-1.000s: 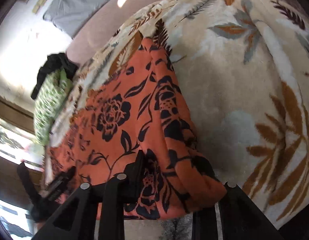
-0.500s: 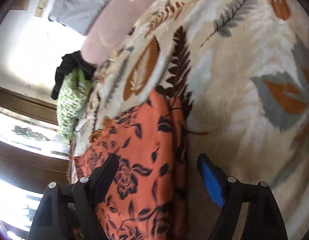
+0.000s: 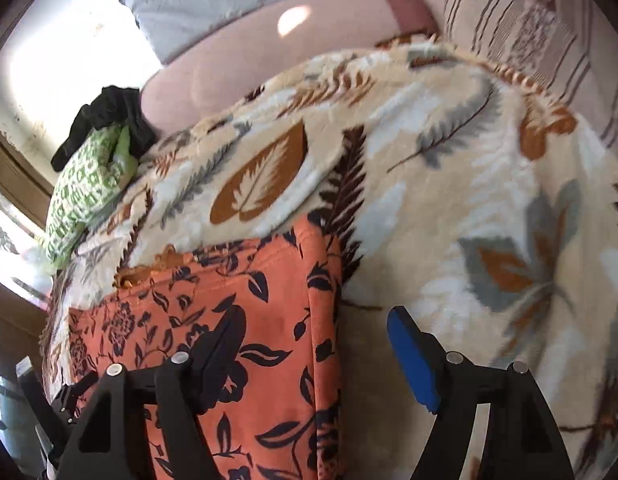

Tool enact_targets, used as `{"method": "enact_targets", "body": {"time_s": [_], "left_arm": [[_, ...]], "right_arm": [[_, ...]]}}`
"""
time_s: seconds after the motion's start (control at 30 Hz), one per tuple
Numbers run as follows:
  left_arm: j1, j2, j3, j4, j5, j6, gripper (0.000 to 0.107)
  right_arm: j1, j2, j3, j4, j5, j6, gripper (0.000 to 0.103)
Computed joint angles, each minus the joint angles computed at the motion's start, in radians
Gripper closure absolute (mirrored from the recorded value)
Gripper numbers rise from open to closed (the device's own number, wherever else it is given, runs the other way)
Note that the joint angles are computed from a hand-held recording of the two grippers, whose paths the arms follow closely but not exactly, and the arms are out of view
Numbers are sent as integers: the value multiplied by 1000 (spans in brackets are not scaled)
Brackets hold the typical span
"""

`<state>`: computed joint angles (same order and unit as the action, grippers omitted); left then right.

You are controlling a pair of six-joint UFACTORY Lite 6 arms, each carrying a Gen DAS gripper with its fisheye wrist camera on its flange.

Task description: Fold small clothes

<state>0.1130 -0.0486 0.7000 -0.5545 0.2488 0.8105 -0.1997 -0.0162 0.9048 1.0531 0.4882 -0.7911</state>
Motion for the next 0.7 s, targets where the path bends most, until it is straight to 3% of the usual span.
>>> {"method": "enact_targets", "body": {"time_s": [0.03, 0.1, 0.13, 0.23, 0.3, 0.37, 0.47, 0.6, 0.63, 0.7], "left_arm": [[3, -12, -9, 9, 1, -15, 4], [23, -55, -33, -10, 33, 2, 4], [46, -94, -57, -62, 50, 58, 4], [144, -197, -118, -145, 129, 143, 4], [219, -244, -145, -143, 185, 173, 4], [301, -290, -167, -180, 225, 249, 4], [390, -293, -179, -230, 261, 343, 4], [350, -235, -207, -243, 158, 416, 4], [348, -277, -217, -210, 168, 397, 4], [432, -381, -218, -270, 278, 471, 4]], "right_arm": [[-39, -47, -20, 89, 98, -40, 26], [-51, -46, -57, 283, 283, -136, 12], [-23, -16, -83, 346, 322, -167, 12], [35, 166, -114, 413, 217, -257, 12], [-10, 198, -156, 528, 226, -303, 24], [-30, 70, -209, 516, 279, -237, 22], [39, -96, -267, 551, 285, -304, 16], [96, 34, -312, 592, 101, -329, 18], [75, 22, -329, 597, 114, -333, 18], [63, -128, -351, 494, 140, -216, 18]]}}
